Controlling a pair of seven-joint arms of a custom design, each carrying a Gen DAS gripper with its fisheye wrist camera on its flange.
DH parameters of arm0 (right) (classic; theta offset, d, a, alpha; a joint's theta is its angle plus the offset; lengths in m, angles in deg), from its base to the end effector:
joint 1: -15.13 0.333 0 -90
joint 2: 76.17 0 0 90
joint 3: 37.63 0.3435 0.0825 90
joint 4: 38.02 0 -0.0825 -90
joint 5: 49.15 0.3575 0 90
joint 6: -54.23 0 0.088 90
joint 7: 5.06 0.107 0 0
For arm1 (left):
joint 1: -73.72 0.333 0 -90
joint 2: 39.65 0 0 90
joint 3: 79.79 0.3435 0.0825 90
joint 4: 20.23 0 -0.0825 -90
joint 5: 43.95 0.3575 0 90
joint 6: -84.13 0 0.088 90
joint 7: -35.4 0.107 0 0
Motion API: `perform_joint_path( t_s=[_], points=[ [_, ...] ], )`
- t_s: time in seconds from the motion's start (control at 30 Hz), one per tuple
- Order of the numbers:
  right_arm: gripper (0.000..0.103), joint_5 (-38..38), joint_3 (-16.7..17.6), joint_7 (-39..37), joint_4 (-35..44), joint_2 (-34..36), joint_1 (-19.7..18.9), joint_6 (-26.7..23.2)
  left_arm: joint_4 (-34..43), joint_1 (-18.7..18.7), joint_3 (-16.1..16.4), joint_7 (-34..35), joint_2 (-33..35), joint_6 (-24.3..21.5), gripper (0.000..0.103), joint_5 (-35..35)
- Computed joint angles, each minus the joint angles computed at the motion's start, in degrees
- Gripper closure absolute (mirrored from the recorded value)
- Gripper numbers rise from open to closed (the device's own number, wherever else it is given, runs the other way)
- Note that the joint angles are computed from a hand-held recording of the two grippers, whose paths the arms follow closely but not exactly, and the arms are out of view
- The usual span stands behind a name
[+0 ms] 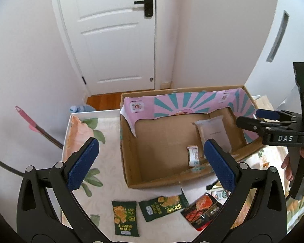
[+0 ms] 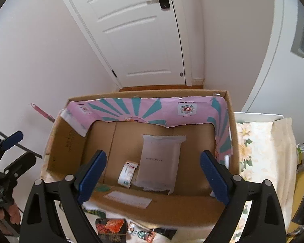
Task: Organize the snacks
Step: 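Withdraw both open tools from the box back toward the table, then grasp the red-and-black jerky packet with the left tool while the right tool grasps the orange cake packet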
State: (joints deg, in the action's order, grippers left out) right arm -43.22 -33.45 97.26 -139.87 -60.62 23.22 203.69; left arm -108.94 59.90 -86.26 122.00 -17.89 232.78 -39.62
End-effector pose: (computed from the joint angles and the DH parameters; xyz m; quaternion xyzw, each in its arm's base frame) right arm 0.6446 0.1327 0.5068 -0.6501 0.7065 -0.1098 0.2572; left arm 0.6634 -0.2314 0.5454 -0.5517 0.7666 -0.2689 0.1885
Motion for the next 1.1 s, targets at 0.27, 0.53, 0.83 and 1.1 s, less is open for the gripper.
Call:
perform_joint_path(
  t_s=[0.27,0.53,0.83,1.1],
  points=[
    [0.011,-5.8,-1.8,5.3,-8.3,-9.2,2.0,2.8,-6.7,2.1,-2.6,6.0,-5.4,3.1,0.000,-4.7],
    [0.011,-14.8,-2.8,15.8,-16.9,-18.5,2.3,3.0,-12.9,4.6,-6.4,19.3,-9.5,5.5,0.000,-16.1],
    [0.011,-19.7,-2.9,20.0,-27.8,-27.3,2.0,5.0,-23.3,2.7,-6.3,25.1,-15.6,8.1,0.000,-19.9],
    [0.011,-21.1,-1.3,21.3,-34.8,-31.7,1.6,6.5,-27.6,2.2,-7.2,33.8,-17.4,6.1,0.000,-27.0]
  ],
)
